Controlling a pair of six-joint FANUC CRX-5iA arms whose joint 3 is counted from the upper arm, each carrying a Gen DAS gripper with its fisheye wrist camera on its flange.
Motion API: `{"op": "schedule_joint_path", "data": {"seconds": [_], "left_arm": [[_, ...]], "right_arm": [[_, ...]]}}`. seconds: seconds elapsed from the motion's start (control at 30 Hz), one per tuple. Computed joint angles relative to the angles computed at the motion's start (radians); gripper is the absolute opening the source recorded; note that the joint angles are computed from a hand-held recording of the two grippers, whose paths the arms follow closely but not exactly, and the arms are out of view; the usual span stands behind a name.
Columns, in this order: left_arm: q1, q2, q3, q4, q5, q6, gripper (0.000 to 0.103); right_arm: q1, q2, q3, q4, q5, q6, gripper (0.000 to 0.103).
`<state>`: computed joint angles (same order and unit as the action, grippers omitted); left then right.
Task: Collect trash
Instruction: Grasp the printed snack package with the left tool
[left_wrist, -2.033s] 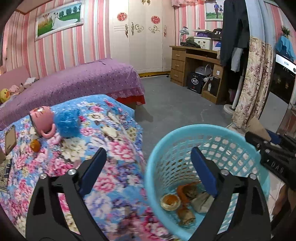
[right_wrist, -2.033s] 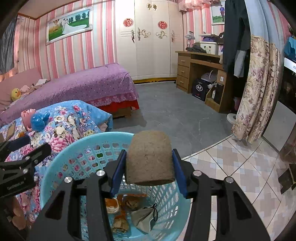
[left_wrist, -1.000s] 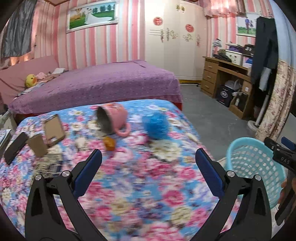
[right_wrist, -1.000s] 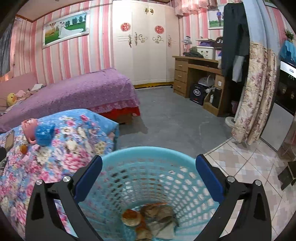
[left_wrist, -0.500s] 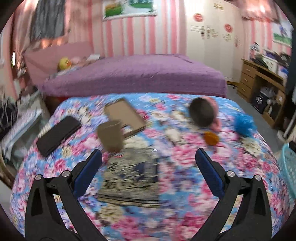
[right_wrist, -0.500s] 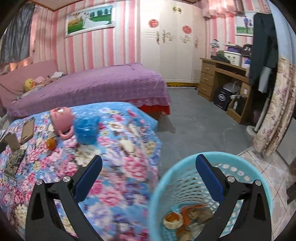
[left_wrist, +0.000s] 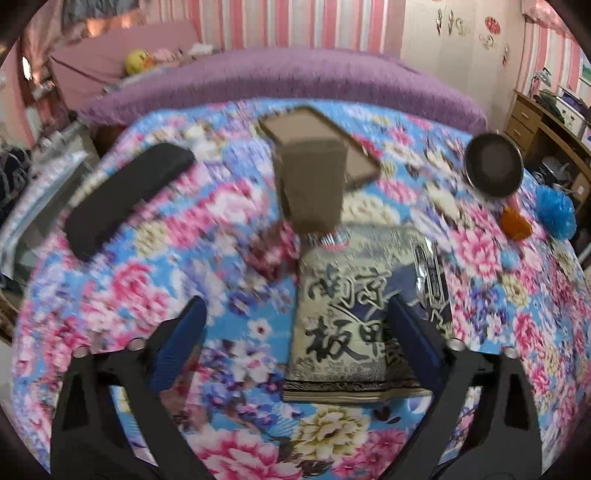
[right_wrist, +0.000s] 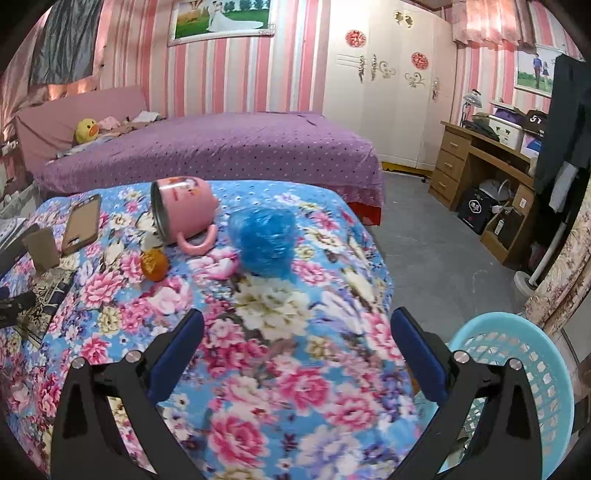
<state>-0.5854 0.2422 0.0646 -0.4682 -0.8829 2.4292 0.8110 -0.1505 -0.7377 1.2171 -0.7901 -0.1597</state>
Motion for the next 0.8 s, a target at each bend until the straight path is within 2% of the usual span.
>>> {"op": "schedule_joint_path", "data": {"seconds": [0.03,0.1,0.2,0.23,0.3,0.37,0.5,0.67,0.8], "left_arm": [[0.007,0.004,-0.002,0.023,0.002,-0.021,0.086],[0.000,0.003,-0.002,0.020,0.007,-0.034,0.078],[-0.007,-0.004,-0.012,0.041,0.034,-0.072,0.055],[-0.006,-0.006,-0.017,0.057,0.048,-0.092,0.042],[-0.017,-0.004,-0.010,0.053,0.039,-0.096,0.031],[-0.020,-0.010,-0.015,0.049,0.042,-0.095,0.014],[0.003,-0.054,-0.071,0.095,0.103,-0.111,0.010],[-0.020,-0.120,-0.102,0.035,0.108,-0.066,0.008],[-0.046,-0.188,-0.123,-0.059,0.098,-0.008,0.008]], "right_arm": [[0.002,0.003,0.003,-0.004,0.003,0.001,0.099],[0.003,0.009,0.009,-0.010,0.013,-0.001,0.099],[0.010,0.019,0.016,-0.021,0.018,0.005,0.099],[0.016,0.025,0.021,-0.025,0.014,0.015,0.099],[0.026,0.034,0.028,-0.032,0.005,0.028,0.099],[0.031,0.039,0.032,-0.036,0.004,0.036,0.099],[0.037,0.041,0.034,-0.044,-0.006,0.050,0.099],[0.031,0.033,0.029,-0.058,-0.008,0.055,0.099],[0.023,0.027,0.025,-0.069,-0.013,0.068,0.099]]}}
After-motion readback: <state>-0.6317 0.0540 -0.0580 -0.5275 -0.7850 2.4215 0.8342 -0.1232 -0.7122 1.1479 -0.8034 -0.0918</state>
